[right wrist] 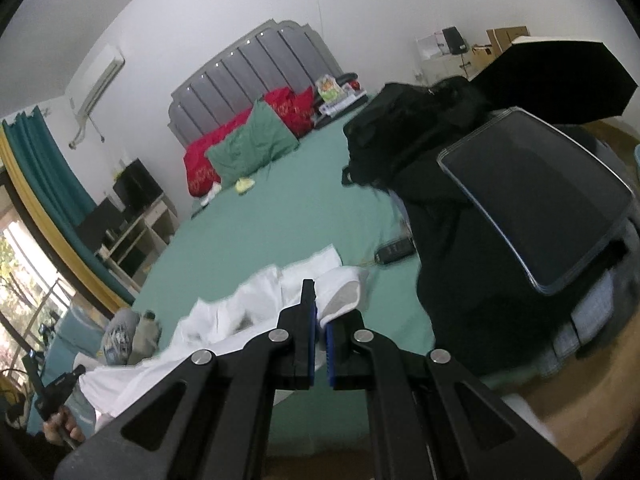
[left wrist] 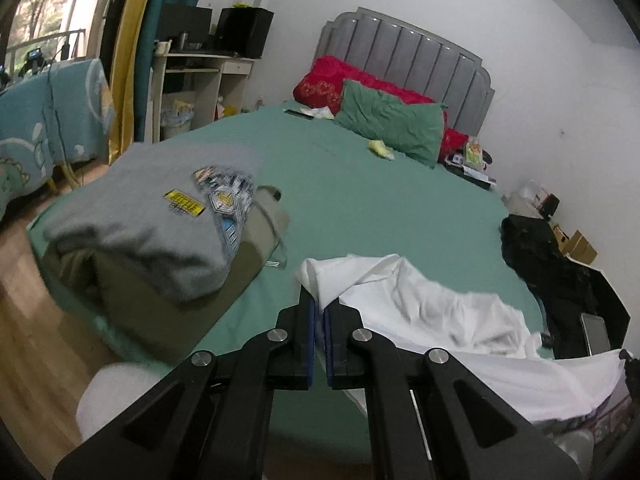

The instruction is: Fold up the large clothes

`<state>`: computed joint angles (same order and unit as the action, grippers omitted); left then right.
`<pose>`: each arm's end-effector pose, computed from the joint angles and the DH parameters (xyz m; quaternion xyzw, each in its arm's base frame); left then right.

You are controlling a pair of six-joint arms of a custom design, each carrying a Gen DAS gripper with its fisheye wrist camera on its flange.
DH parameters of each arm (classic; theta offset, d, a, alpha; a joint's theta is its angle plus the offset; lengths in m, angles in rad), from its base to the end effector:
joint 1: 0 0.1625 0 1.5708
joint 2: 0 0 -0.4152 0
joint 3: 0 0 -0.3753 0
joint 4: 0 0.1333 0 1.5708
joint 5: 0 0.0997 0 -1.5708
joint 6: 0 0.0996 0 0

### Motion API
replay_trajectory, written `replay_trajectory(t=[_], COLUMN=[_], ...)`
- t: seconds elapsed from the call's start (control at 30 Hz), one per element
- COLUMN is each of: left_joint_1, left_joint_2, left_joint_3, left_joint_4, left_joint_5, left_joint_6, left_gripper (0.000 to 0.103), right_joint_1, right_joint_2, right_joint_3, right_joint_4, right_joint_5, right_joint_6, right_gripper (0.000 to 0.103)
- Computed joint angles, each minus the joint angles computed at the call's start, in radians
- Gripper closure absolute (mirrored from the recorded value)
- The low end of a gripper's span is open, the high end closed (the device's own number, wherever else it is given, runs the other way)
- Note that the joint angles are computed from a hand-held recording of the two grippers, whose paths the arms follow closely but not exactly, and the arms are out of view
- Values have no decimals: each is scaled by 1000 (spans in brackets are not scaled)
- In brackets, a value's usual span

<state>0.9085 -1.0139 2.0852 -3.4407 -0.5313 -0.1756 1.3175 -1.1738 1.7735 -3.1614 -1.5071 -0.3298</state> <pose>-0.1377 -0.5330 0.2217 0.0053 0.8226 -0.4944 0.2807 -0.0172 -0.6237 0.3625 0.0488 -0.8781 0.4632 0.1098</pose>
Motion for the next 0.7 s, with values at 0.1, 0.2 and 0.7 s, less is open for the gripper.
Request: replay_trajectory(t=[0.1, 0.2, 0.7], left_joint_1=[34, 73, 312], left_joint_2=[64, 130, 479], left_joint_3=[-104, -224, -917], left_joint_4=[-31, -27, 503], left_joint_5=[-31, -60, -193], left_joint_6=[71, 128, 116], left_gripper=[98, 98, 97], right_joint_1=[12, 26, 67], right_joint_2=[62, 144, 640], right_joint_3=[-99, -222, -947], right_joint_4=[27, 65, 334], right_joint_5=[-4, -20, -235], right_joint_6=[-5, -18, -68], right_gripper=[99, 99, 97])
